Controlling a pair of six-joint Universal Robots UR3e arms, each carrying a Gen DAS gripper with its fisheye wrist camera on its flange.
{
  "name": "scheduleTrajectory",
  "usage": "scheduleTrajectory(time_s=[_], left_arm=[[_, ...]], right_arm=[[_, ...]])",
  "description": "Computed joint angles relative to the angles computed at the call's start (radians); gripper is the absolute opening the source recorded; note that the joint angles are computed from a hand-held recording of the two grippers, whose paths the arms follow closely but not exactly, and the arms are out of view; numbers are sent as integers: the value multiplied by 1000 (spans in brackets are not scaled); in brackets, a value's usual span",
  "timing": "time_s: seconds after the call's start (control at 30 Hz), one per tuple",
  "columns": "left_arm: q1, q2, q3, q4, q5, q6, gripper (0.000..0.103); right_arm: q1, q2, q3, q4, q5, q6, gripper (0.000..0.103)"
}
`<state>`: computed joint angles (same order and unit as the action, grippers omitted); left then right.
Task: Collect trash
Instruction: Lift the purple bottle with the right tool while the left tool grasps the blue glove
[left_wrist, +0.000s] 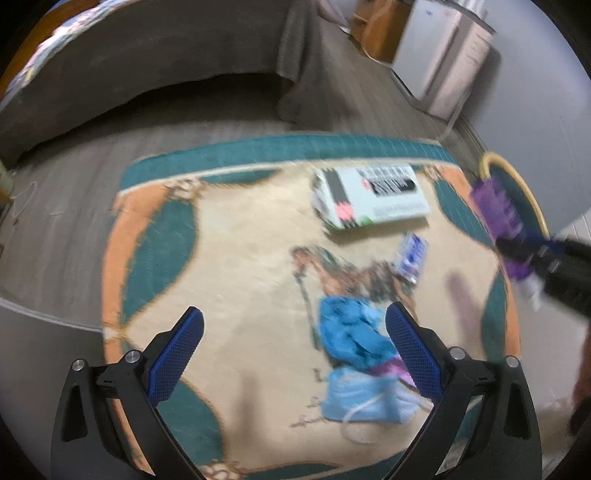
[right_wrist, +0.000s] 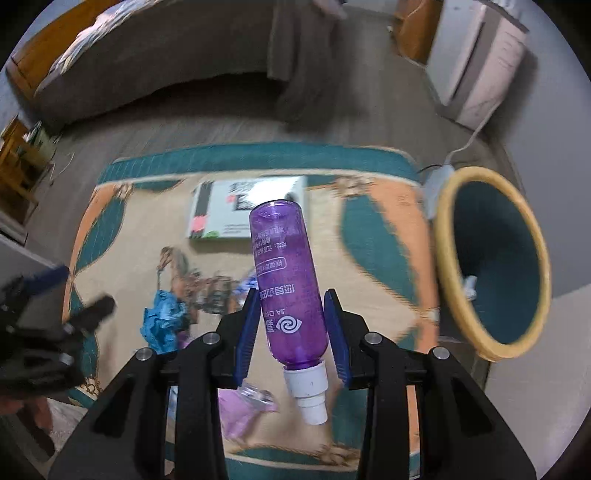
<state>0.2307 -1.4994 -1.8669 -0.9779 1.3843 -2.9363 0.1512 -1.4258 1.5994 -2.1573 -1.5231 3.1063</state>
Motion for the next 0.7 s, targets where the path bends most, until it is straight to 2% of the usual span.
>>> scheduleTrajectory(time_s=[0.1,0.2,0.27,0.3,0.33,0.4,0.47,0.57,0.63,0.7], left_arm=[[-57,-12,-9,-7,8,-27,98],[-93,-32,-13,24,26,-31,97],[-110,-56,-10,36,42,-19,94],[-113,-65,-5,29,43,-16,90],[-113,-78,1,15,39,-11,80],[-118,-104,13,0,50,-12,71],[-120,-118,15,0,58,-10,66],[-127,-132,19,4,63,2,51],[-135,-134,19,8,69,13,32],[-145,-134,14,24,85,26,21]], right_arm=[[-47,-43,-6,38,26,-46,35],[-74,-67,9,11,17,-87,35],[-108,-83,39,-10,49,-80,35],[-122,-88,56,-16,72,-73,35],[-138,-95,67,-9,91,-70,35],[-145,-78,67,10,108,-62,35],[-150,-61,62,17,127,-57,35],[-150,-49,57,17,138,-49,35],[-152,-44,57,17,151,-47,35],[-150,-37,54,17,153,-48,35]])
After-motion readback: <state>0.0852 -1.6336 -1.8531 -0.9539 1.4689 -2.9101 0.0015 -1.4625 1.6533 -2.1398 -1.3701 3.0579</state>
